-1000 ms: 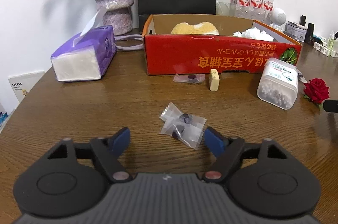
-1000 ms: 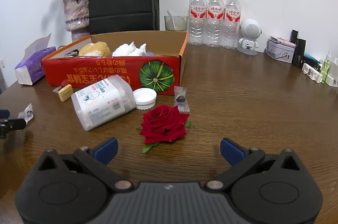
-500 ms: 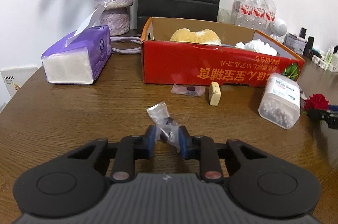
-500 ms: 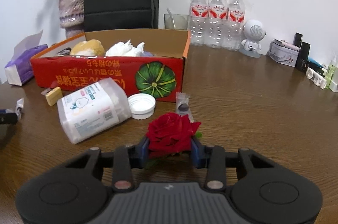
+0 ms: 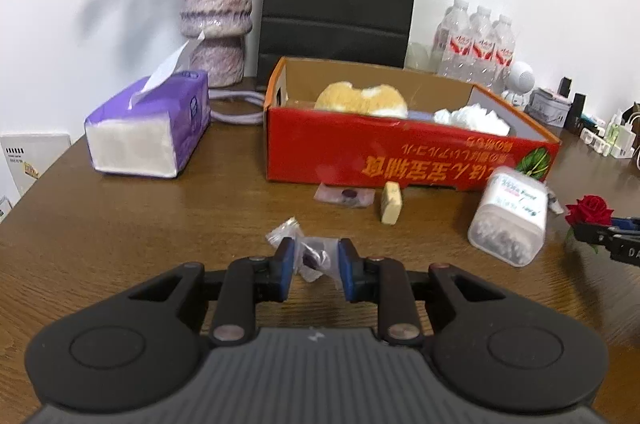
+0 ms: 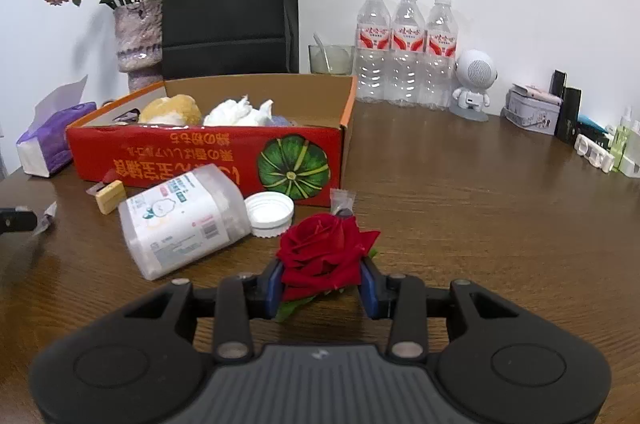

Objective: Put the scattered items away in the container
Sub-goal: 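Carry the packet and rose into the box and open both tools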

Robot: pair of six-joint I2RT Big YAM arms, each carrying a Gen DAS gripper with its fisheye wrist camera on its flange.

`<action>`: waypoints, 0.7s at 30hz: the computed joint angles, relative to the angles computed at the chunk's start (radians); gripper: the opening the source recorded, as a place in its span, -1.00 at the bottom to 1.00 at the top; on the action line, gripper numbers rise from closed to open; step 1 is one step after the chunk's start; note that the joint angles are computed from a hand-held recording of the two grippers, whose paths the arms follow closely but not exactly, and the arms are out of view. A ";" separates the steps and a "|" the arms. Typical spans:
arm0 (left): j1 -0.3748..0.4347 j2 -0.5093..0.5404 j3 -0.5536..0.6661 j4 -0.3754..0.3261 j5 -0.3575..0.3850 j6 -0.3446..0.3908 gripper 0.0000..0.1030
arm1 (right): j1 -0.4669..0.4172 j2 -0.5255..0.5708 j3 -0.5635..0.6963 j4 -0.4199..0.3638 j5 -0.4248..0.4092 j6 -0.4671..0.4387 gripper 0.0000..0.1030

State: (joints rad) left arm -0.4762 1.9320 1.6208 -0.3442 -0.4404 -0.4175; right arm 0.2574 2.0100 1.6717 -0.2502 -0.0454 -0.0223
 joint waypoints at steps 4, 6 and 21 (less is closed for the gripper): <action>-0.009 -0.018 -0.008 0.023 -0.012 0.017 -0.53 | 0.003 -0.026 -0.033 0.037 -0.005 -0.003 -0.28; -0.013 -0.029 -0.012 0.034 -0.021 0.024 -0.53 | 0.002 -0.040 -0.048 0.055 -0.010 -0.002 -0.28; -0.006 -0.054 -0.002 0.091 -0.031 0.039 -0.53 | -0.006 -0.091 -0.065 0.110 -0.069 0.016 -0.27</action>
State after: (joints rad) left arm -0.4820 1.8784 1.6190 -0.2527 -0.4710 -0.3783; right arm 0.2513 1.9189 1.6064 -0.1398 -0.1145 -0.0066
